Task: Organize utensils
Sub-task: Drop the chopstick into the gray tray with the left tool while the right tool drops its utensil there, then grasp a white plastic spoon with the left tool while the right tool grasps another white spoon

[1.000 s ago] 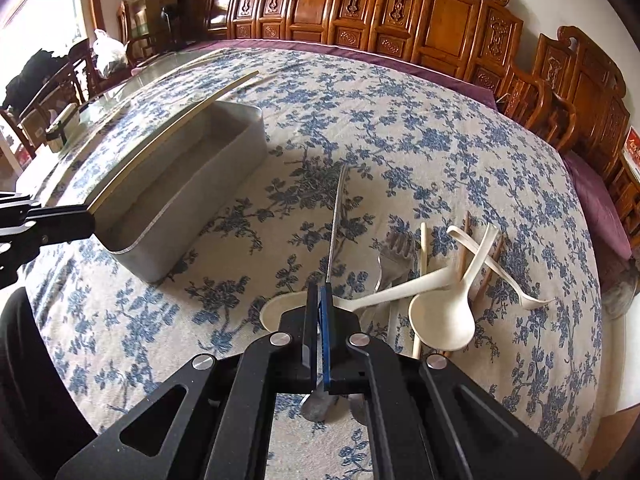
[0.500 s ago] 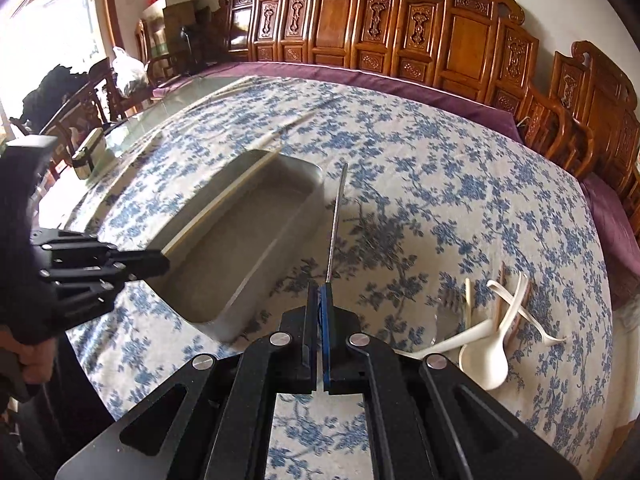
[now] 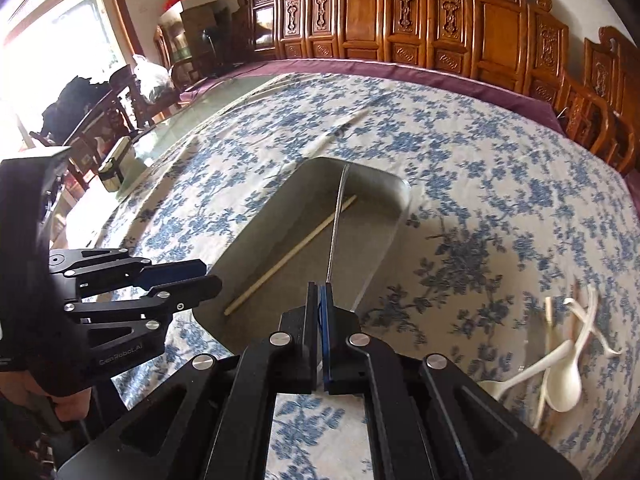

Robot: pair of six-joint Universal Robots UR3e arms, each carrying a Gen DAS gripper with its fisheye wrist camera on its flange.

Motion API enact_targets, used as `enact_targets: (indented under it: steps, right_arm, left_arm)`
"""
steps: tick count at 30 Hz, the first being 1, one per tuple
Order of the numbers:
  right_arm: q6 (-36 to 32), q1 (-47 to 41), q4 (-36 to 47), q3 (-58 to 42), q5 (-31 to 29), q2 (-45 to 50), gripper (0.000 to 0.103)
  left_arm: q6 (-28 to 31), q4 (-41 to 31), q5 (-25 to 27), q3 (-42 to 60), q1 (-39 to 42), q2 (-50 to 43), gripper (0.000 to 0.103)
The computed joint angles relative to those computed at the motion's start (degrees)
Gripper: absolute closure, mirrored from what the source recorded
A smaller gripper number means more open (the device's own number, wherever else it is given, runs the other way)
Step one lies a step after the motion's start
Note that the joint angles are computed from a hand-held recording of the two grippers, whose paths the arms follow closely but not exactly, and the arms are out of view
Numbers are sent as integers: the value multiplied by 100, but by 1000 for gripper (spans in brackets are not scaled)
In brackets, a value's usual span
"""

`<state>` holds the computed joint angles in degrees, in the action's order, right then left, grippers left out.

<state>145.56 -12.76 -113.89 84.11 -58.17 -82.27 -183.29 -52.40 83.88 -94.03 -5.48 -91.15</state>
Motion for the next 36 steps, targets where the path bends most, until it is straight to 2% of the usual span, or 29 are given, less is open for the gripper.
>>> enact_targets:
  steps: [10,15,20,24,29,30,32,34,36]
  right_arm:
    - [623,506,-273,-220,-169,717,100]
    - [730,431,-237,-232,20,830,99]
    - [547,284,-264,-97,26,590,99]
    - [165,-95,-167,251,105,60,99]
    - [-705,-1048,318,863,317,-983,98]
    - [-917,-1271,473,946,363,-1170,96]
    - [-1343,-1739,751,1155,477,-1528,82]
    - [-1748,-2259,1081,1289,586,-1812,78]
    - [-2188,-2810,1535,1360,688,-2003,77]
  left_arm:
    - [180,-130,-39,-178,272,413,85]
    - [196,-177,-7,-225,240,550,85]
    - [164,-226,50,-176,108,621,85]
    - [79,-214,160,-104,-139,630,84]
    - [-134,-158,281,81,-583,506,82]
    - [-173,-138,319,134,-691,450,82]
    - [-259,-78,436,273,-964,292,80]
    - [-338,-22,520,392,-1177,135,79]
    - [-440,8,629,572,-1428,-86,78]
